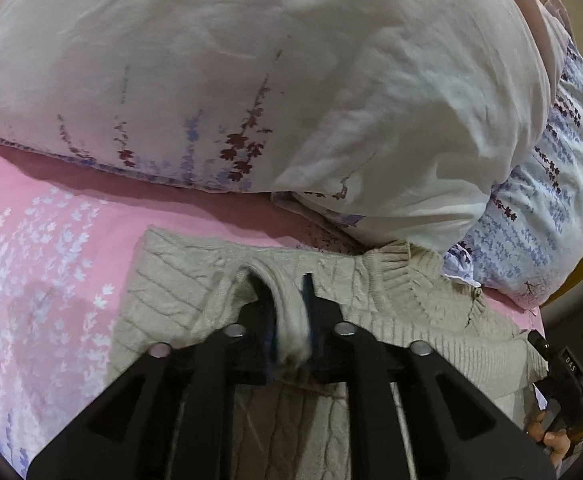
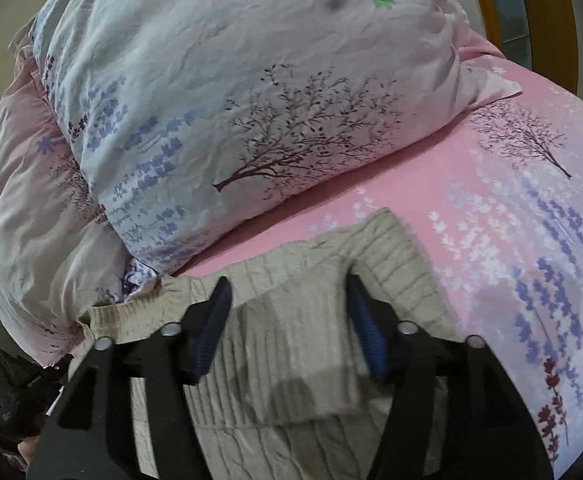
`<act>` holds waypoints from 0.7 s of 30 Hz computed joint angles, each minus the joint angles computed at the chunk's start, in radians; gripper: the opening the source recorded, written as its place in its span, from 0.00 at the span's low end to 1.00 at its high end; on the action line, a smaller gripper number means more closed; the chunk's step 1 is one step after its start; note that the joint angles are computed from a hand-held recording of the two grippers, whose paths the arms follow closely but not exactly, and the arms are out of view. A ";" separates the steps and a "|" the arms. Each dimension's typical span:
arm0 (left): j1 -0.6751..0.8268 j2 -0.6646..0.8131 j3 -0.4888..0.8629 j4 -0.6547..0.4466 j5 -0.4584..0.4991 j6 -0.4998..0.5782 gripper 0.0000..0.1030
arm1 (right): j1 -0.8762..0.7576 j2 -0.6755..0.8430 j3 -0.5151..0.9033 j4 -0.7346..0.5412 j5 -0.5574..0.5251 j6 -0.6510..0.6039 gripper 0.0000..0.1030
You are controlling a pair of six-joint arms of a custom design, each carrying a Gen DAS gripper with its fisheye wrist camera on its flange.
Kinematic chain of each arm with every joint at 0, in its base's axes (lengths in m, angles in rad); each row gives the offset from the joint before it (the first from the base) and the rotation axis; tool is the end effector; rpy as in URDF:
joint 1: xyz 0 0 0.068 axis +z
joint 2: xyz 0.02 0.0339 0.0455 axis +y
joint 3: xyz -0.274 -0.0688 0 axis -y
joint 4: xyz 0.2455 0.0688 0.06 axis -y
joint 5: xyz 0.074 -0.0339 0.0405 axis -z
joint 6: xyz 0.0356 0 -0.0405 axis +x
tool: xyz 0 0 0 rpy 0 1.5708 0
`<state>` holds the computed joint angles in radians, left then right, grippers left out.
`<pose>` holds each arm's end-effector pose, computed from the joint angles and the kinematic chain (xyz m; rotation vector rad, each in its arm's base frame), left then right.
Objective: Fold small clothes
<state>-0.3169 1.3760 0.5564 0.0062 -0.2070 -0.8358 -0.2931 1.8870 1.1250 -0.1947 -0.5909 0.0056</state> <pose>0.2428 -0.0719 0.1648 -0.7062 2.2767 -0.3090 0.3733 -0.0919 0.1632 0.1275 2.3976 0.6113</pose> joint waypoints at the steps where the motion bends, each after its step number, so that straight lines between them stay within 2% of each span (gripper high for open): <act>1: 0.008 -0.007 -0.011 0.022 0.023 0.000 0.38 | 0.001 0.005 0.008 -0.005 -0.013 0.007 0.69; 3: 0.024 -0.015 -0.032 0.087 0.069 -0.008 0.56 | -0.004 0.030 0.048 -0.027 -0.100 0.031 0.79; 4: 0.027 -0.019 -0.034 0.097 0.079 -0.016 0.62 | -0.010 0.058 0.094 -0.077 -0.152 0.043 0.80; 7: 0.040 -0.042 -0.037 0.104 0.113 -0.043 0.64 | -0.045 0.140 0.215 -0.211 -0.305 0.123 0.80; 8: 0.048 -0.056 -0.045 0.111 0.116 -0.052 0.64 | -0.061 0.154 0.233 -0.217 -0.368 0.154 0.80; 9: 0.053 -0.070 -0.049 0.102 0.106 -0.056 0.64 | -0.072 0.145 0.221 -0.178 -0.385 0.186 0.80; 11: 0.074 -0.096 -0.058 0.084 0.107 -0.051 0.64 | -0.081 0.110 0.180 -0.087 -0.352 0.207 0.80; 14: 0.100 -0.168 -0.086 0.047 0.140 -0.042 0.64 | -0.095 0.090 0.176 -0.122 -0.302 0.132 0.79; 16: 0.103 -0.247 -0.111 -0.007 0.151 -0.022 0.65 | -0.114 0.062 0.158 -0.170 -0.250 0.012 0.73; 20: 0.080 -0.481 -0.178 -0.177 0.123 0.022 0.66 | -0.175 -0.006 0.091 -0.182 -0.166 -0.214 0.40; 21: 0.072 -0.532 -0.191 -0.223 0.114 0.038 0.66 | -0.196 -0.005 0.093 -0.207 -0.164 -0.269 0.36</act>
<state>-0.2452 0.8442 0.3654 -0.2166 -0.0933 -0.7982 -0.4889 1.8817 1.2181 -0.4016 -0.7550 -0.2629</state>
